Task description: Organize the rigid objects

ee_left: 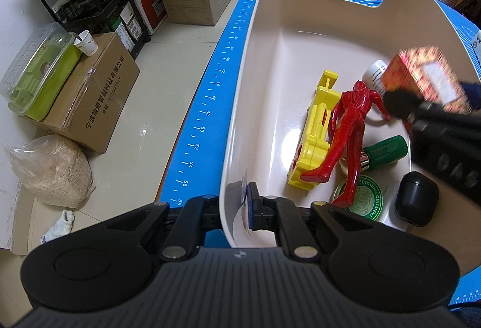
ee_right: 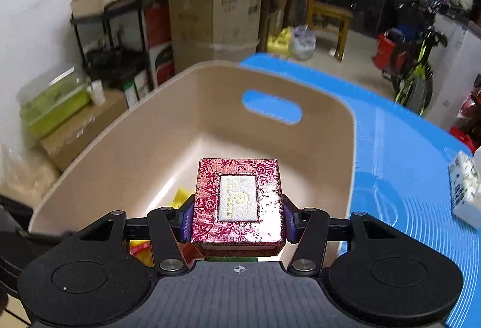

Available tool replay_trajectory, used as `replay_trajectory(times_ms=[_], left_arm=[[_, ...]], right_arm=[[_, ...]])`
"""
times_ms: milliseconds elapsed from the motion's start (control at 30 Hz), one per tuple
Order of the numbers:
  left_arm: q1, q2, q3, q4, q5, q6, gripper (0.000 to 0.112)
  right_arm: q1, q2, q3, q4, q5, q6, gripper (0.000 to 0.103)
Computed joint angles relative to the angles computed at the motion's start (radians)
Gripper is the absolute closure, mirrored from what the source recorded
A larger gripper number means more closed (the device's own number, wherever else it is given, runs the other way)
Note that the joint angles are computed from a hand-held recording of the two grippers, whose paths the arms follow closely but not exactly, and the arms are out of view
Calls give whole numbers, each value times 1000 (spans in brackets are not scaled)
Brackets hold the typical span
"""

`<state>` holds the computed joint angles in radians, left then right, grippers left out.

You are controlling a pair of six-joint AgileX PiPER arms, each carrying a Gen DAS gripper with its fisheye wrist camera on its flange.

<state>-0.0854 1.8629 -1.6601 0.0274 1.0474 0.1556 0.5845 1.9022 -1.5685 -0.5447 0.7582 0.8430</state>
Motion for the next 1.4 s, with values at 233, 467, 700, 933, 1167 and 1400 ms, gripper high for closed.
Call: replay_trajectory(times_ms=[233,467,700,933,1167,1400], left_arm=[[4,2,-1,1,0,1,101],[-4,-29,30,9,-39,-13,75],[-44,-135,79,12,-117,-64,37],[-119,-235,90,62,-104,-139,34],[-212,-331,94,148,-51,-239,34],[-327,-438,121,241,15,-362,34]], right_arm=[[10,29,-41,21,39,-32,39],[12,-63,36,-46,1,58,21],[25,-222,156,-158,20,191,5],[16,-382,250,-174,84,209,3],[63,-533,267,-194,213,191,2],[200,-684,324,-263,367,254,2]])
